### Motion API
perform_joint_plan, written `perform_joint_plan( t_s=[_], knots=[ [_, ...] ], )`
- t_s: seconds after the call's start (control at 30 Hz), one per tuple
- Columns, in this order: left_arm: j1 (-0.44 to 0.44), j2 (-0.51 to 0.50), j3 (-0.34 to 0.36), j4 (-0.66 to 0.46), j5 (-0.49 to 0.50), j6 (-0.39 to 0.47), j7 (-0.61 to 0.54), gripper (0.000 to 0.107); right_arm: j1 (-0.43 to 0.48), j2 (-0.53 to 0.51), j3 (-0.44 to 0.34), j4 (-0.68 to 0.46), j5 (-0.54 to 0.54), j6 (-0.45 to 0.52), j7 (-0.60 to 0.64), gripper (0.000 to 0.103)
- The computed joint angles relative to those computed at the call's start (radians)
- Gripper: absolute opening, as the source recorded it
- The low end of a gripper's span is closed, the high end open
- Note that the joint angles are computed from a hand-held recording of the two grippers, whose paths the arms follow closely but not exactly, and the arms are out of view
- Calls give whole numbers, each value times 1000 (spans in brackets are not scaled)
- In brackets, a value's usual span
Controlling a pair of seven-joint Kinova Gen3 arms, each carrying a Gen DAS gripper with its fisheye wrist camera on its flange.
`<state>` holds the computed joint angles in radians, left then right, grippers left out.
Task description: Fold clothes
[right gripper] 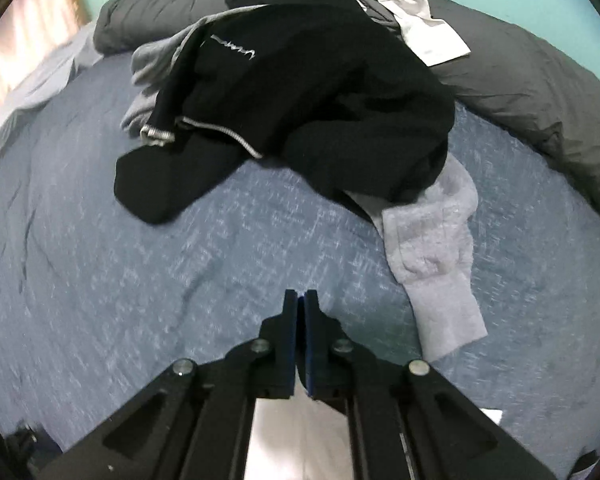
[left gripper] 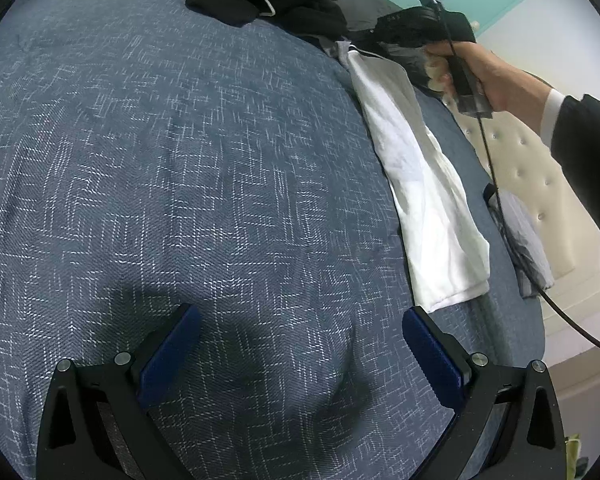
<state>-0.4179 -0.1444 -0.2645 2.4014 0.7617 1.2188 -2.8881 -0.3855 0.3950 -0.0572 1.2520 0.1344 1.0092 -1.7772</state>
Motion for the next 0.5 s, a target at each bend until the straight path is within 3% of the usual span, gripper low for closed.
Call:
perform_joint_plan(
  t_s=[0.3, 0.43, 0.5],
  knots=[
    [1, 6, 0, 0, 0, -4, -6, 103, -88, 58, 37, -26, 104, -9, -84, 3],
    [2, 5, 4, 1, 0, -5, -4, 103, -23, -27, 14, 54, 46, -106, -85, 4],
    [2, 5, 3, 1, 1, 0, -3, 103, 17, -81, 3, 101, 12, -158, -64, 10]
  ],
)
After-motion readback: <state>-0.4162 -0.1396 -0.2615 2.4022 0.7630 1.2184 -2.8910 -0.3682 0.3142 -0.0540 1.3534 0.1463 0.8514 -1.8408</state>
